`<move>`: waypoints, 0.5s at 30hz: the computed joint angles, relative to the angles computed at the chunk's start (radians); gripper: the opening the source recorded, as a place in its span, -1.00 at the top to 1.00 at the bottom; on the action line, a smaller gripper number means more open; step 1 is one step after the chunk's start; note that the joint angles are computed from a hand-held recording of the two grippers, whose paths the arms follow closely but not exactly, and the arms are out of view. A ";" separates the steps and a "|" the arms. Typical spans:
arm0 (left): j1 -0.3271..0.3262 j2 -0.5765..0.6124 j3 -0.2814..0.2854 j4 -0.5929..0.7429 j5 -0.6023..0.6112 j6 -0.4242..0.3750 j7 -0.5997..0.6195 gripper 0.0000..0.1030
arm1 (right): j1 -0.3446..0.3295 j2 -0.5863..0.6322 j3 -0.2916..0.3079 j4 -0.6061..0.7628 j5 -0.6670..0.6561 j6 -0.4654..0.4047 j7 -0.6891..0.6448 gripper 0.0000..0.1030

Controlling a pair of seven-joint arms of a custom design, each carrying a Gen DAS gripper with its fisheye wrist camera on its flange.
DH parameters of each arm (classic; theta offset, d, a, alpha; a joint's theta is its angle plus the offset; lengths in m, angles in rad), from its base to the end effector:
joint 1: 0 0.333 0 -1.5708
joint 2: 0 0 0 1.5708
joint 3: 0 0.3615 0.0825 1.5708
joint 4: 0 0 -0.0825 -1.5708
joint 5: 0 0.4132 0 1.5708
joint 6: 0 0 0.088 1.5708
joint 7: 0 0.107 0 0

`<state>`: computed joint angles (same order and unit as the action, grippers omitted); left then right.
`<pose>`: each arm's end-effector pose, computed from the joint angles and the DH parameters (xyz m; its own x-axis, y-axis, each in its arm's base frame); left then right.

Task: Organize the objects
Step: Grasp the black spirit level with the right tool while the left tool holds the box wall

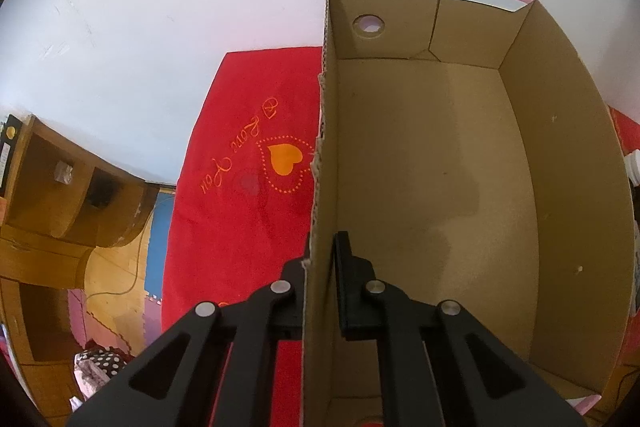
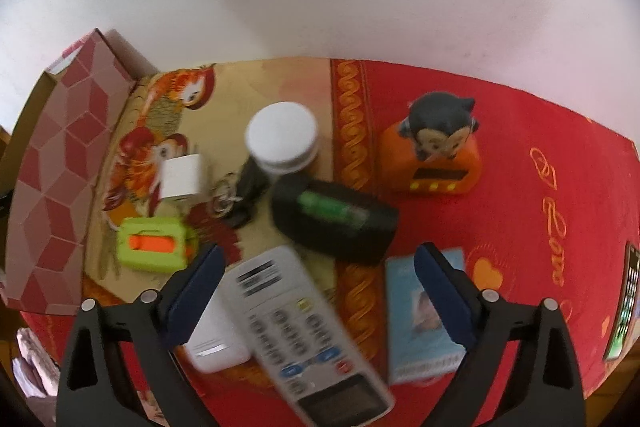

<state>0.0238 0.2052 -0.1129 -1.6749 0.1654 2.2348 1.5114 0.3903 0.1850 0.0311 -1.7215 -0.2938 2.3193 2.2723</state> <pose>0.6909 -0.0500 0.5542 -0.0804 -0.9903 -0.1136 -0.9295 0.1157 -0.3501 0.6313 0.2753 0.5530 -0.1168 -0.9925 -0.0372 -0.8801 0.1208 -0.4593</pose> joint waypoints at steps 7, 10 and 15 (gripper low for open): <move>0.005 0.004 0.000 0.004 -0.004 0.008 0.007 0.88 | -0.017 0.021 -0.002 0.016 0.051 -0.002 -0.077 -0.88; 0.004 0.000 0.001 -0.009 0.011 0.026 0.020 0.88 | -0.014 0.041 -0.008 0.038 0.070 -0.007 -0.049 -0.88; -0.003 -0.019 -0.006 -0.027 0.000 0.027 0.027 0.88 | 0.006 0.072 -0.032 0.071 0.049 -0.026 0.088 -0.88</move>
